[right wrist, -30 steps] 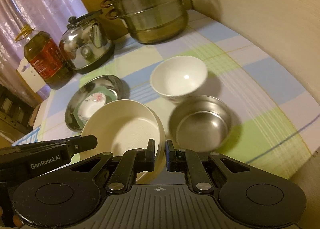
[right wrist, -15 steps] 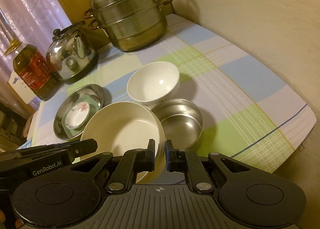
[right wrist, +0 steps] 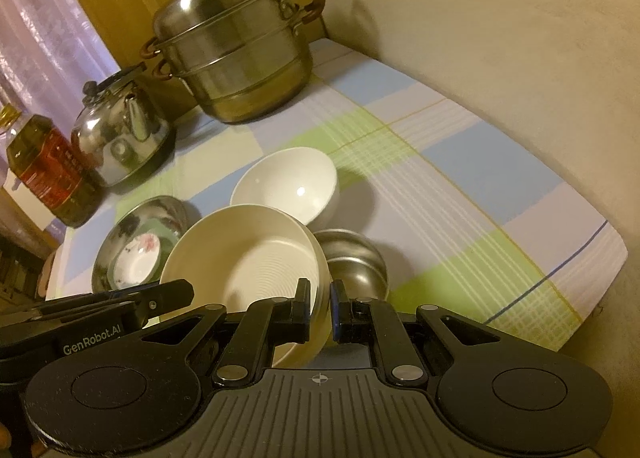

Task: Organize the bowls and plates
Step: 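Carry the cream bowls with the left gripper into the white porcelain bowl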

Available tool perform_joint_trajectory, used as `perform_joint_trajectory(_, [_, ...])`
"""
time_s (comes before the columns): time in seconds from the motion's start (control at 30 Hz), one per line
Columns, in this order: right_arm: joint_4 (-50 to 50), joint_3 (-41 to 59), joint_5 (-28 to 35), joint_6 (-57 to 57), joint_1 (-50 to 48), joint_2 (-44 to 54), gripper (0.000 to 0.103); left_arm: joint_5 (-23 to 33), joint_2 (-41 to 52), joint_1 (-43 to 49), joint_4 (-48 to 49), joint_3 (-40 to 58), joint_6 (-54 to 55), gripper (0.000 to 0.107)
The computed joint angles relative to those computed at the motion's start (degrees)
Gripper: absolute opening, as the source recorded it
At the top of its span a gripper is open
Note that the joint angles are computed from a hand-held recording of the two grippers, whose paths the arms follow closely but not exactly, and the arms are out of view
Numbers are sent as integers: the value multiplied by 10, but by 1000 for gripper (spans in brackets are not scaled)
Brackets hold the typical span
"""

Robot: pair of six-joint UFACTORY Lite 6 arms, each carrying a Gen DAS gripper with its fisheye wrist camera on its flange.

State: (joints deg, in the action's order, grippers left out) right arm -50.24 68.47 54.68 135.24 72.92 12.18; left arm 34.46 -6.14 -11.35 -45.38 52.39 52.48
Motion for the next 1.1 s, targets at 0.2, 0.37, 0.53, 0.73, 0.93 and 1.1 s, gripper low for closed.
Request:
perform_joint_trajectory(0.2, [-6,-11,-13,-13,-35,-8,10,-10,60,-16,-14,54,10,11])
perform_joint_trajectory(0.37, [-17,-15,-27,-25,-69,-12,10,-18,114,-24,-25,108,14,10])
perform_joint_trajectory(0.53, [-31,-17,-54,-43,-112,-13,10,-26,165,-29,-31,158,14,11])
perform_joint_trajectory(0.73, [-41,-15,-99,-67,-169,-2,10,-47,229,-40,-29,220,6,11])
perform_joint_trajectory(0.93, [-48,4,-137,-108,-217,23,10,-44,292,-39,-11,295,-21,10])
perform_joint_trajectory(1.1, [-47,16,-176,-136,-254,43,10,-38,339,-34,-3,342,-37,10])
